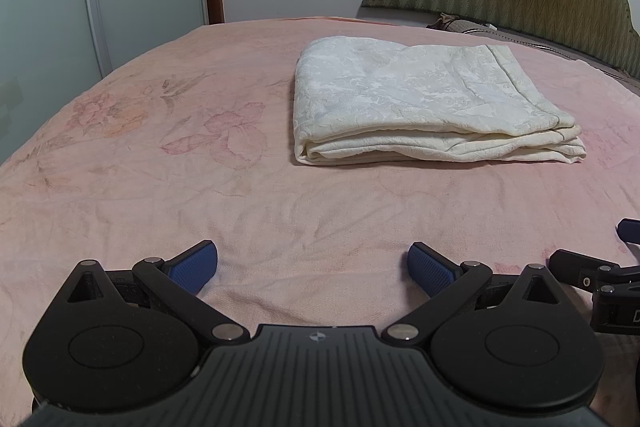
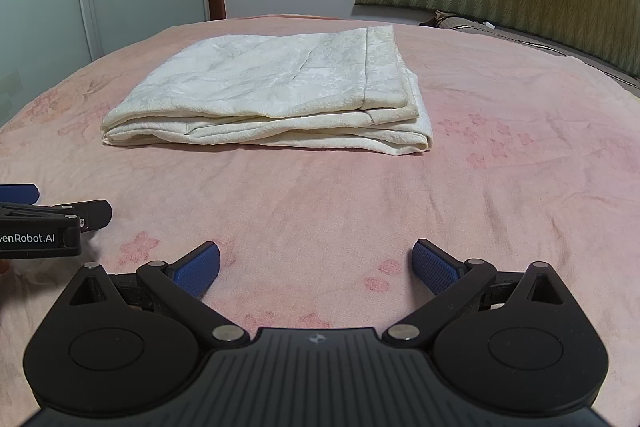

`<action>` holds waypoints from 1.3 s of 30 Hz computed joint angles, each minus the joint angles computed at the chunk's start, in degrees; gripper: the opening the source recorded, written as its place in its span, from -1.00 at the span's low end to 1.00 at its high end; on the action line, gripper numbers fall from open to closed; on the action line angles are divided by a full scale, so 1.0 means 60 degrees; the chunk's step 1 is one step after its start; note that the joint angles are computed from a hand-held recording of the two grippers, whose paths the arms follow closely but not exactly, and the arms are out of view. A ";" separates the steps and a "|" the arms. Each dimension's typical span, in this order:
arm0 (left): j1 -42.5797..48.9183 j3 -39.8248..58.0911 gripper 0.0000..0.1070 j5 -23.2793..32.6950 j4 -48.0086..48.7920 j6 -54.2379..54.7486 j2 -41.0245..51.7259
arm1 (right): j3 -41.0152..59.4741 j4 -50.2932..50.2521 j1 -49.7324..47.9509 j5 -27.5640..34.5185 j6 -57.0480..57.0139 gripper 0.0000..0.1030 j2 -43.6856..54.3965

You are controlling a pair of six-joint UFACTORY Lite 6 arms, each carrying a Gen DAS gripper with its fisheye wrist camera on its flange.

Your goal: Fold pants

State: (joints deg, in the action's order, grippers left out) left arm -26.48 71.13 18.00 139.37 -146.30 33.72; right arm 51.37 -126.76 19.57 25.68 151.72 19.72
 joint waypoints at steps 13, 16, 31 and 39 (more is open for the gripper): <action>0.0010 0.0008 0.93 -0.0005 0.0020 -0.0013 0.0008 | 0.0230 0.0519 0.0087 0.0073 -0.0371 1.00 0.0175; 0.0015 0.0019 0.93 -0.0013 0.0019 -0.0007 0.0013 | 0.0307 0.0608 0.0074 0.0062 -0.0451 1.00 0.0222; 0.0044 0.0449 0.93 -0.0116 -0.0486 0.0440 0.0303 | 0.0630 0.1059 0.0116 0.0091 -0.0774 1.00 0.0449; 0.0063 0.0422 0.93 -0.0129 -0.0362 0.0305 0.0288 | 0.0621 0.1050 0.0113 0.0092 -0.0768 1.00 0.0443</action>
